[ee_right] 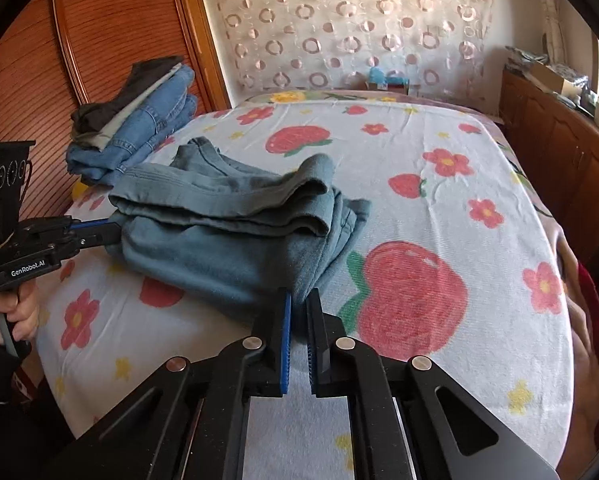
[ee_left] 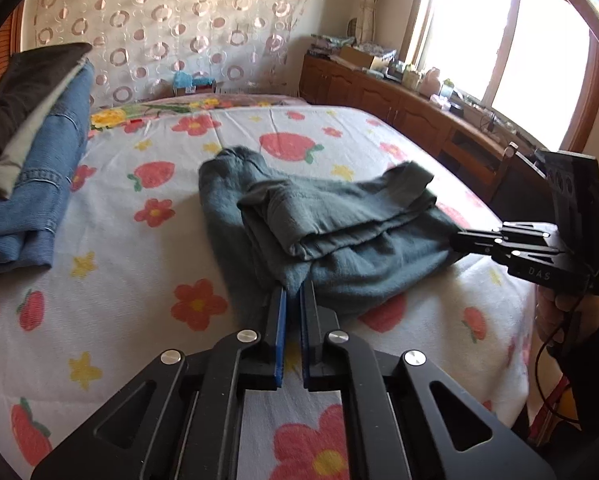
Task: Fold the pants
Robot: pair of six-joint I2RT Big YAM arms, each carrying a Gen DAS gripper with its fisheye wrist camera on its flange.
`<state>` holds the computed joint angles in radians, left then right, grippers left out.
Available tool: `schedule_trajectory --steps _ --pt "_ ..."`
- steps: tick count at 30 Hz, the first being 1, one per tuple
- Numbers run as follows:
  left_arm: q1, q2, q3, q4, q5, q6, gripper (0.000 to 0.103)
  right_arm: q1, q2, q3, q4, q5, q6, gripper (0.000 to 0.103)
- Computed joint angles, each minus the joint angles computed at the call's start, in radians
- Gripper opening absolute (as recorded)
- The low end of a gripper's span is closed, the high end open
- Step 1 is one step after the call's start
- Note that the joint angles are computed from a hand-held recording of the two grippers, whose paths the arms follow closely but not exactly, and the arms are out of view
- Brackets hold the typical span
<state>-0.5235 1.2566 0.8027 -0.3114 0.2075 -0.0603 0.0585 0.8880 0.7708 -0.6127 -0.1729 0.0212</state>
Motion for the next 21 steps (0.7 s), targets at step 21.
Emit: schedule_trajectory --steps 21 --pt "-0.036 -0.12 -0.085 -0.052 -0.012 0.007 0.011 0.064 -0.195 -0.058 -0.122 0.039 0.007 0.005"
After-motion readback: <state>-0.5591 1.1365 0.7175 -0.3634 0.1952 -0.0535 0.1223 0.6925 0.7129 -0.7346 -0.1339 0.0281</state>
